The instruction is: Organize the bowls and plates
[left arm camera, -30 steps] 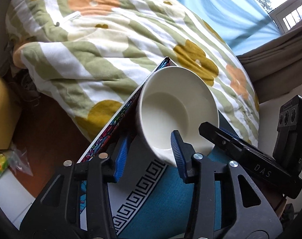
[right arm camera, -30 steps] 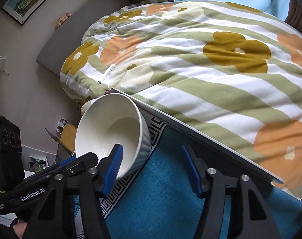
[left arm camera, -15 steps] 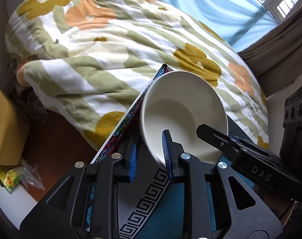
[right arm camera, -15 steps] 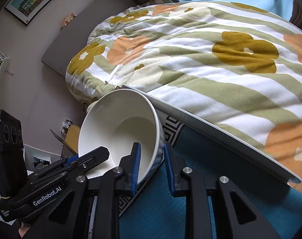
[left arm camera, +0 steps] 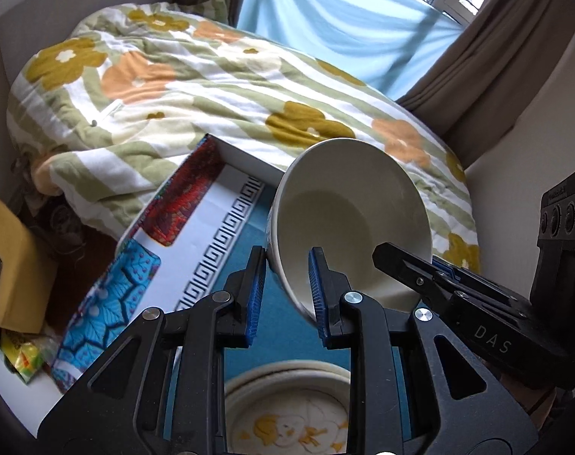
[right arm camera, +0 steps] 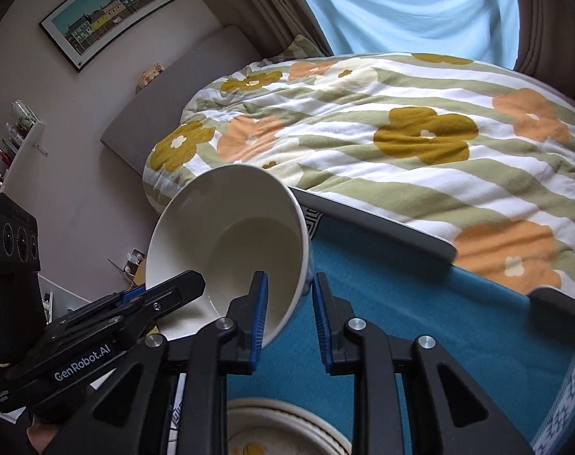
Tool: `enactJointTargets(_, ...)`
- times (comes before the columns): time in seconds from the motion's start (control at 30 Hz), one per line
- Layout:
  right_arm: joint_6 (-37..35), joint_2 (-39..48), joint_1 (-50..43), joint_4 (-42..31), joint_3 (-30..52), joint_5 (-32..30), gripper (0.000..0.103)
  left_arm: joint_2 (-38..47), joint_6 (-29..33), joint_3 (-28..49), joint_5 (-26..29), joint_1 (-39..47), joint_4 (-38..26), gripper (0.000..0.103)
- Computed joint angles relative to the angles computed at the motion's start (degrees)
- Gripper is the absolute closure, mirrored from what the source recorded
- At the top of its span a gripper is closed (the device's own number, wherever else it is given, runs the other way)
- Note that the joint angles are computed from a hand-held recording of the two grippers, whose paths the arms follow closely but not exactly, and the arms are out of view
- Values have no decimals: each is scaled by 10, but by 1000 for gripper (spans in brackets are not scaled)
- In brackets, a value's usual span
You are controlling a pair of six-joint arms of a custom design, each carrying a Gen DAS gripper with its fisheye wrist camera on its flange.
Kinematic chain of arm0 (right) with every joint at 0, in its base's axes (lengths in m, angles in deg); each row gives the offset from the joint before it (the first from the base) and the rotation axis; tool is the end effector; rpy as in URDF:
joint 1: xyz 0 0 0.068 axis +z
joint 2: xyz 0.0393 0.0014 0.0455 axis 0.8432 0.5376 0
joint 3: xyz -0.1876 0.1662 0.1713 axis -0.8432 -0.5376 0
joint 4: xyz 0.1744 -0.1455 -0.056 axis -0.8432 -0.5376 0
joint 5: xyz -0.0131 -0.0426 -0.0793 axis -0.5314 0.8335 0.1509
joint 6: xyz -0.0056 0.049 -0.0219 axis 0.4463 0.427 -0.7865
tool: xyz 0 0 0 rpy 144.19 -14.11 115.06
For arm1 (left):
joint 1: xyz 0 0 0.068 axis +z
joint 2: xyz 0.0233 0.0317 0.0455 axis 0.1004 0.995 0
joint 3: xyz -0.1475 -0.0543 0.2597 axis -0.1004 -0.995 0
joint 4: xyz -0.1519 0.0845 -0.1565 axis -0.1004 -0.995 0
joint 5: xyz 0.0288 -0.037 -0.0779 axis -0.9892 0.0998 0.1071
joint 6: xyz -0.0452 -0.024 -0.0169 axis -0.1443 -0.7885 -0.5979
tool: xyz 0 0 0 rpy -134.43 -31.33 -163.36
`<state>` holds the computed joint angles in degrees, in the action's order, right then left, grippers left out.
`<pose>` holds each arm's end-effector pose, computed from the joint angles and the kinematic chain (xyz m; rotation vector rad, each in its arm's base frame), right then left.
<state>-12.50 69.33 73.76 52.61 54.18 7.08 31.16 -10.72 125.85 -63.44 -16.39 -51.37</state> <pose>0.3213 0.1125 0.1970 -0.6216 2.5310 0.7722 0.2509 -0.0953 0.1758 -0.5357 2.4320 -0.2631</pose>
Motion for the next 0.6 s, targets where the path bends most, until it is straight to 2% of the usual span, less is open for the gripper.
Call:
enactJointTargets(0.13, -63, -118, -74, -53, -70, -14, 81, -30, -100, 34, -91, -158, -83, 82)
enactJointTargets(0.23, -130, -191, -158, -122, -100, -36, 81, -13, -177, 77, -141, -268, -128, 82)
enactJointTargets(0.33, -226, -232, -261, -211, -104, -61, 81, 20, -238, 130, -173, -352, -168, 82)
enactJointTargets(0.47, -380, -246, -416, -320, -96, -83, 81, 82, -283, 205, -182, -429, -201, 82)
enactJointTargets(0.6, -493, -221, -542, -379, -90, -79, 81, 151, -292, 264, -150, -464, -195, 82)
